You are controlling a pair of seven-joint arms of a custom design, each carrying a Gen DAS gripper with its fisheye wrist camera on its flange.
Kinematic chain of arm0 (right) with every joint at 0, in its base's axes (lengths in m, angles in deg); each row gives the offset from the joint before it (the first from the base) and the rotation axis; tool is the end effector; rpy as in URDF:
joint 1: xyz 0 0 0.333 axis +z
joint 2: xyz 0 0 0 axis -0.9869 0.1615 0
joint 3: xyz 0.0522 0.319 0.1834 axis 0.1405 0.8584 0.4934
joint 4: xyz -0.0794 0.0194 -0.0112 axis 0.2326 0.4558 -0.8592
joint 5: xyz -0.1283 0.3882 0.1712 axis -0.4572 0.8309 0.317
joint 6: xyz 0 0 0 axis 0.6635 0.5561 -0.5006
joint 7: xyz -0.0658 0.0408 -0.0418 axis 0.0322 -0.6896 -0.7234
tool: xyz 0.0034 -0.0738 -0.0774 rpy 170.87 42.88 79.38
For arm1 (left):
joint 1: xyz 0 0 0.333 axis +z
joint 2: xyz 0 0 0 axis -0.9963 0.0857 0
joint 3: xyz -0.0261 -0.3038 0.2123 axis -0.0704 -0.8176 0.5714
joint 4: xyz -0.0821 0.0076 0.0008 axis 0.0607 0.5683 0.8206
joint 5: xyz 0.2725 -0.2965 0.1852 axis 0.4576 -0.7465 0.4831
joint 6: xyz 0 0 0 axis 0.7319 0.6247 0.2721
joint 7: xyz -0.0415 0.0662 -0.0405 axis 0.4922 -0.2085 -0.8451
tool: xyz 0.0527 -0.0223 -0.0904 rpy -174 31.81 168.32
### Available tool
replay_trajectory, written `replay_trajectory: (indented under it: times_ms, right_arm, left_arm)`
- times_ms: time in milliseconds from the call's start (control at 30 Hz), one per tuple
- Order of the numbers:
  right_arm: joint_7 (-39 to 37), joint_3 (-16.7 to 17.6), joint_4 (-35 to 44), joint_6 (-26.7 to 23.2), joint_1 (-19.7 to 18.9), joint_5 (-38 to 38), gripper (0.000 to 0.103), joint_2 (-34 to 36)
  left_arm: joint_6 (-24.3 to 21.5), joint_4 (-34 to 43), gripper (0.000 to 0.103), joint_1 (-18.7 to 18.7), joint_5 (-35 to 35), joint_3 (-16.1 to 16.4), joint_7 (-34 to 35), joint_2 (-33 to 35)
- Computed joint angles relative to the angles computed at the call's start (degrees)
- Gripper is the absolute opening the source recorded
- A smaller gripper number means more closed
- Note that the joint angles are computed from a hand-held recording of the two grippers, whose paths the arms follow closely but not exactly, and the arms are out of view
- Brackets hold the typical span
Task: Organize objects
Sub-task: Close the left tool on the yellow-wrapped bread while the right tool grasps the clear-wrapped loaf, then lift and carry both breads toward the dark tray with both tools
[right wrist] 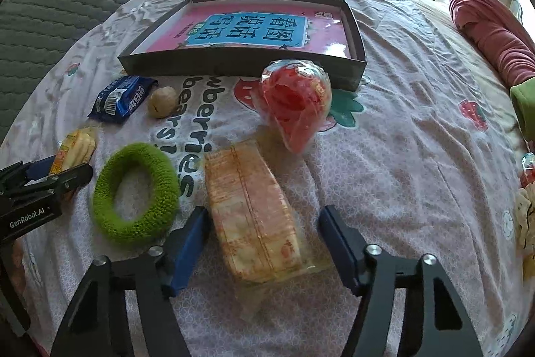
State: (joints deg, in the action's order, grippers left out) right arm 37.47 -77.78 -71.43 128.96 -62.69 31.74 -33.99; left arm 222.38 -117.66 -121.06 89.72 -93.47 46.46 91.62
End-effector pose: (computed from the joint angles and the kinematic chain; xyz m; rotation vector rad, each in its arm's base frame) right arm 0.6895 0.2650 0.3361 -2.1613 1.5677 -0.3723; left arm 0.6305 -0.5035 0.3318 -2.2198 1.5431 -0.4474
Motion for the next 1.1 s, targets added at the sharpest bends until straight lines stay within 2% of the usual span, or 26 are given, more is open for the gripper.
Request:
replay_trajectory:
  times_ms: [100,233,300,767,1100]
  right_arm:
    - [0.44,-0.26,-0.11,0.1,0.2,-0.05,0.061,-0.13]
    - [0.46,-0.04,-0.53,0.74,-0.01,0.27,0.058,-0.28]
    - [0.35,0.32,-0.86,1.33,-0.36,0.74,0.046,-0.41]
    - [-2.72,2.89,-3.92,3.06,-2.58,4.86,0.043,-2.33]
    - [-4.23,3.85,-5.85,4.12,-3.01,7.24,0.042,-4.06]
  left_arm:
    - [1.33,-0.04,0.045,0.32,-0.28,-0.34,0.97,0.11]
    - [2.29,0.11,0.042,0.08,-0.09,-0.15,1.96,0.24]
    - [3.51,-0.52,0.041,-0.06,0.33,0.23,1.36,-0.1]
    - [6.77,-1.96,0.039,-0.57,2.01,0.98,0.67,-0.93]
    - [5.69,-1.88,0.039,-1.26,3.17,0.98,0.26,-1.41]
